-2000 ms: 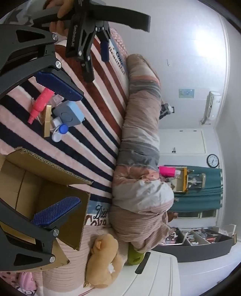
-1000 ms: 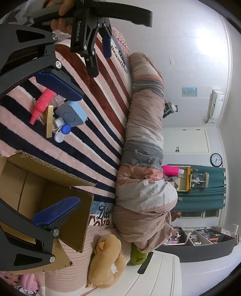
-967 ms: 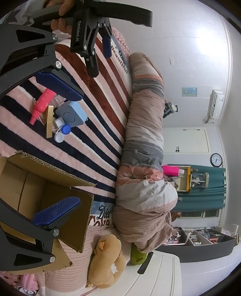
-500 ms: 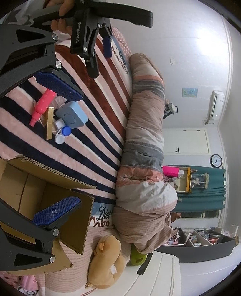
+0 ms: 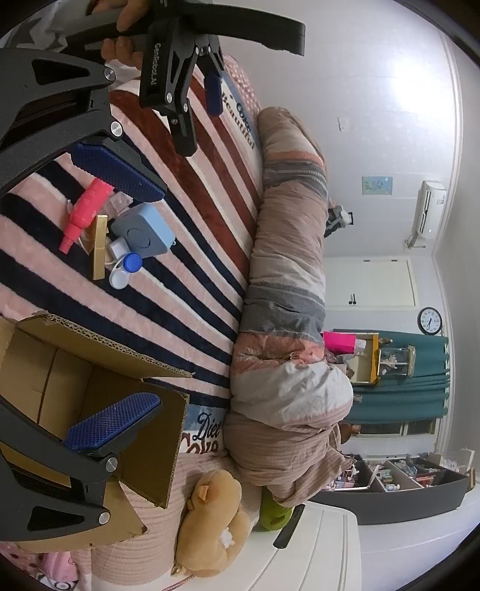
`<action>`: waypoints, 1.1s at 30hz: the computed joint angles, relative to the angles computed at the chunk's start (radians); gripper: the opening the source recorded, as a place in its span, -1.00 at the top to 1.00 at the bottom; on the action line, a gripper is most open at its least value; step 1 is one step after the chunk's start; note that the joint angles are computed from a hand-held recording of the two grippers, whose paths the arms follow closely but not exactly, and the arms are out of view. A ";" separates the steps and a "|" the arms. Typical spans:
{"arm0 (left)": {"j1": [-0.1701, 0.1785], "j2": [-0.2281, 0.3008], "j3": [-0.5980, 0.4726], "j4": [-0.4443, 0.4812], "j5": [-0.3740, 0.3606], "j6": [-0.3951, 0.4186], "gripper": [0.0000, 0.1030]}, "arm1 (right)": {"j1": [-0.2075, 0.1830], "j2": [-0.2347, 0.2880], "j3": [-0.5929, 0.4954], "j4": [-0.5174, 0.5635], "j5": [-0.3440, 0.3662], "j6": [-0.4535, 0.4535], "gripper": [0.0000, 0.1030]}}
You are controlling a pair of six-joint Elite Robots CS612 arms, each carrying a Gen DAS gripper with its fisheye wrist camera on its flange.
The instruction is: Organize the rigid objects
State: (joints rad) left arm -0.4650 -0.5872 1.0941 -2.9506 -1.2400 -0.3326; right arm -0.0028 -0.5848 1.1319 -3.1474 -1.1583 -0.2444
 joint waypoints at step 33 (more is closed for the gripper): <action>0.034 -0.027 0.077 -0.097 -0.024 0.004 -0.99 | 0.037 -0.020 0.024 0.030 0.061 -0.134 -0.45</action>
State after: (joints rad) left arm -0.4311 -0.6141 1.1710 -3.0476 -1.2643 -0.3286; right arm 0.0345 -0.6048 1.1555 -3.1171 -1.0968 -0.3784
